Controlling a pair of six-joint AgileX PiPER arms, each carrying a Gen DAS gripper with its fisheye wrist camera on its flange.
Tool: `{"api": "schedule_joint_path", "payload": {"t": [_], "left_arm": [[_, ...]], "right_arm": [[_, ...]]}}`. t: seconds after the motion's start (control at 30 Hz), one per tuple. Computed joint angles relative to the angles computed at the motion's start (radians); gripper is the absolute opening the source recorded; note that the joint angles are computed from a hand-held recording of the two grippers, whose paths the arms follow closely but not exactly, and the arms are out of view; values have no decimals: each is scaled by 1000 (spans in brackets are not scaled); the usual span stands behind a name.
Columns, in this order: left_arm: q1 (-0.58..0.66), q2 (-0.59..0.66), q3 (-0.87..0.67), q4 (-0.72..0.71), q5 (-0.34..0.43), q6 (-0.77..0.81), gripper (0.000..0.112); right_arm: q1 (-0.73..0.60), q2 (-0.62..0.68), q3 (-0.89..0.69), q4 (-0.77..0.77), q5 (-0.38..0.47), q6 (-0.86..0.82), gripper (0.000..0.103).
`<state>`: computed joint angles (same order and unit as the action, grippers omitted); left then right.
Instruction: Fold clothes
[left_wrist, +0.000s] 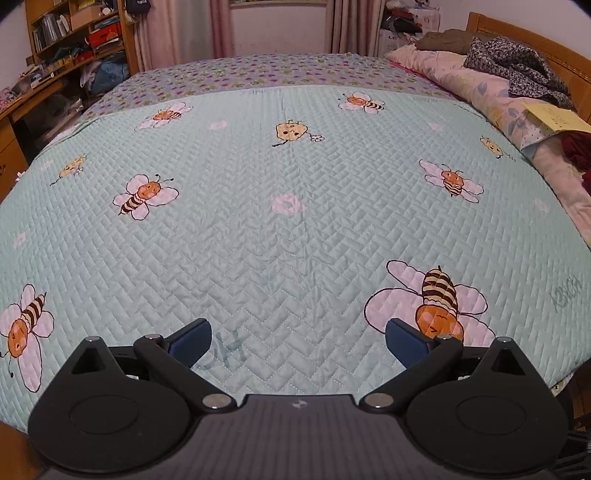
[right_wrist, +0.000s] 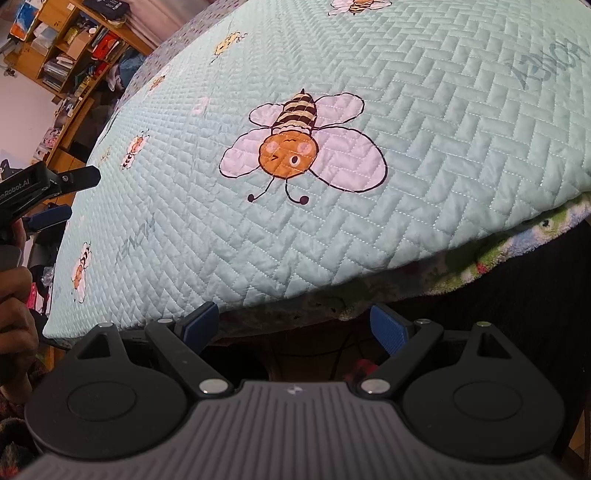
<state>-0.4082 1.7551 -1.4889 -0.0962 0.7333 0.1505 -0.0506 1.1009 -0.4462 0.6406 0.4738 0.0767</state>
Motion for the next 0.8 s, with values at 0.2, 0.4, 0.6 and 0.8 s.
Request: {"api": "schedule_joint_path", "payload": {"t": [0.2, 0.4, 0.6, 0.8], "left_arm": [[6, 13, -17, 1, 19, 3, 101], [9, 22, -23, -3, 28, 10, 101], [10, 23, -23, -8, 30, 17, 101], [7, 19, -20, -2, 30, 11, 101]], "right_arm": [[10, 23, -16, -11, 0, 8, 89], [17, 40, -25, -6, -3, 3, 89], [16, 39, -23, -3, -4, 2, 89], [12, 36, -18, 10, -7, -11, 89]]}}
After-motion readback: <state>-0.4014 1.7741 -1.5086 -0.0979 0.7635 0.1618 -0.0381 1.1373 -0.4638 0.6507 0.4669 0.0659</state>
